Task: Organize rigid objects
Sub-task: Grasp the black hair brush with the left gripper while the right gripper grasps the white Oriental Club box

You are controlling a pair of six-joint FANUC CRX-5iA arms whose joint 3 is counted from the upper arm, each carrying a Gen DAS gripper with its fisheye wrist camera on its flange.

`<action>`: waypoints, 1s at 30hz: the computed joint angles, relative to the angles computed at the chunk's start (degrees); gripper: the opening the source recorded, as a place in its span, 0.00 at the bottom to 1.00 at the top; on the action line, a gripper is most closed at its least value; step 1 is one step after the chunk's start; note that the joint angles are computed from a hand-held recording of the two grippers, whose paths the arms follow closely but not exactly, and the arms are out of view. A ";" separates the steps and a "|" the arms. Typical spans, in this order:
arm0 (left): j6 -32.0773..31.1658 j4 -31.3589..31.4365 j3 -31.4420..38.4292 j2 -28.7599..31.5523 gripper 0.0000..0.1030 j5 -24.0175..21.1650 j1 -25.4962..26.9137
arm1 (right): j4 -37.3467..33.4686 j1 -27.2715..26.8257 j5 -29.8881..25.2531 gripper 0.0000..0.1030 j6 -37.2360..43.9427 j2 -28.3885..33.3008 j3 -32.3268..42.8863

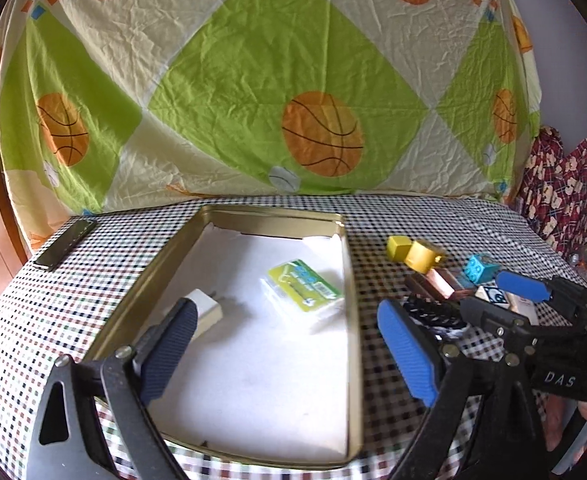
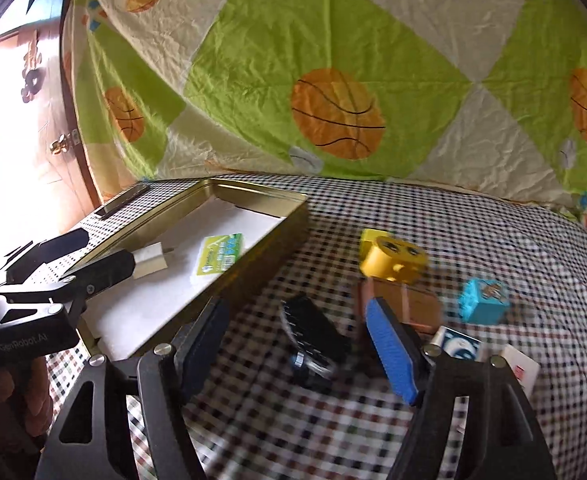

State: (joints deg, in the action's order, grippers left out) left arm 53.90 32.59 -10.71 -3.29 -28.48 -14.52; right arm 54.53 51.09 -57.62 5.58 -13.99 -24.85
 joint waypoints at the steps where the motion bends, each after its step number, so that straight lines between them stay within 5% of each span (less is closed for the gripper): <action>1: -0.48 0.50 -0.38 -0.12 0.96 0.35 -0.94 | 0.45 0.52 -2.54 0.72 -1.79 -1.23 -1.22; 4: 0.01 0.15 -0.47 0.02 0.96 0.76 -3.48 | -0.52 1.32 -11.32 0.72 -5.58 -3.53 -3.28; 8: 1.25 -1.06 0.67 1.19 0.96 0.20 -6.62 | -4.36 -0.67 -15.67 0.72 -7.98 -5.92 -4.67; 16: 7.96 -8.78 7.06 6.00 0.97 -4.45 -9.54 | -9.07 -3.70 -13.16 0.72 -5.73 -5.01 -3.47; 30: 7.78 -10.84 14.38 12.71 0.96 -12.19 -10.77 | -15.17 -6.67 -12.93 0.71 -2.55 -3.08 -0.61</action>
State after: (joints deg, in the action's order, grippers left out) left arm 61.68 21.75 3.67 9.42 -40.67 -25.29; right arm 39.36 44.42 -70.55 3.03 -17.07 -25.46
